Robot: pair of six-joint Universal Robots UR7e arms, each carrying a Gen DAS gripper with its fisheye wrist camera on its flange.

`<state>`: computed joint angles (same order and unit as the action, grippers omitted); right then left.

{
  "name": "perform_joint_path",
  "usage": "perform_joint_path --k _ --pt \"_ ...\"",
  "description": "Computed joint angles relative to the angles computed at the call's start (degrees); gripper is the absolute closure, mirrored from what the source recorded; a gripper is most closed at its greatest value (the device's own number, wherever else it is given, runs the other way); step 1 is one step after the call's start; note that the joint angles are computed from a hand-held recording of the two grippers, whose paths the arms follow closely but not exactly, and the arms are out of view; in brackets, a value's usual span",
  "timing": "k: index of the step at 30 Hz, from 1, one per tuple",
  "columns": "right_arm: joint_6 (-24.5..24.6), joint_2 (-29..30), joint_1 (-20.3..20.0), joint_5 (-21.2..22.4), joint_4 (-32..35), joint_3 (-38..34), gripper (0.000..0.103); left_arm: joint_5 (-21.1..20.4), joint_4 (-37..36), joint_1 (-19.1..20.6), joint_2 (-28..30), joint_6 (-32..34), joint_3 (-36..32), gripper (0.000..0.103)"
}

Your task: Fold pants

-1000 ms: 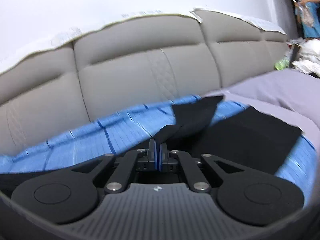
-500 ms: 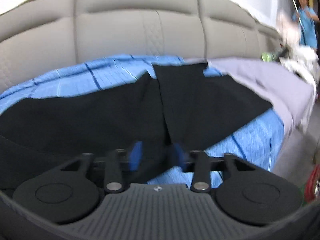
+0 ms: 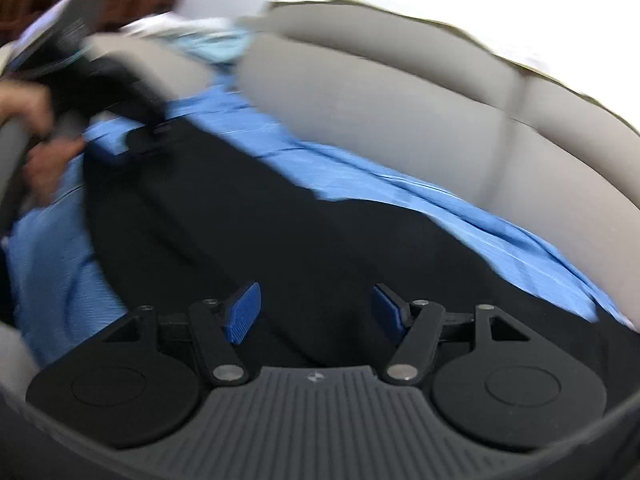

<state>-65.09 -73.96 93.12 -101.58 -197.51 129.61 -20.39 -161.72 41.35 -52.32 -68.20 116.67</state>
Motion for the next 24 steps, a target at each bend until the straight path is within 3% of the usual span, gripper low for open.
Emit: perform_joint_path --k 3,6,13,14,15,17,24 --pt "-1.3 3.2 1.0 -0.4 1.4 -1.7 0.028 1.4 5.2 -0.5 -0.4 -0.1 -0.7 0.083" --pt "-2.3 4.9 1.2 -0.9 2.5 -3.0 0.028 3.1 5.6 -1.7 -0.4 1.7 -0.3 0.085" --pt "-2.5 5.5 0.8 -0.2 3.7 -4.1 0.031 4.8 4.7 -3.7 -2.9 -1.0 2.0 0.088" --pt "-2.6 5.4 0.7 -0.1 3.9 -4.1 0.041 5.3 5.5 -4.0 -3.2 -1.5 2.2 0.088" --pt "-2.4 5.0 0.6 0.0 4.9 -4.1 0.069 5.5 5.9 -4.4 -3.5 -1.4 2.4 0.088" --pt "-1.2 4.3 0.6 -0.2 5.8 -3.8 0.094 5.5 8.2 -4.9 -4.2 -2.7 2.6 0.088" --pt "5.0 -2.2 1.3 0.3 16.4 -2.9 0.096 6.8 31.1 -8.2 -8.5 -20.3 3.6 0.088"
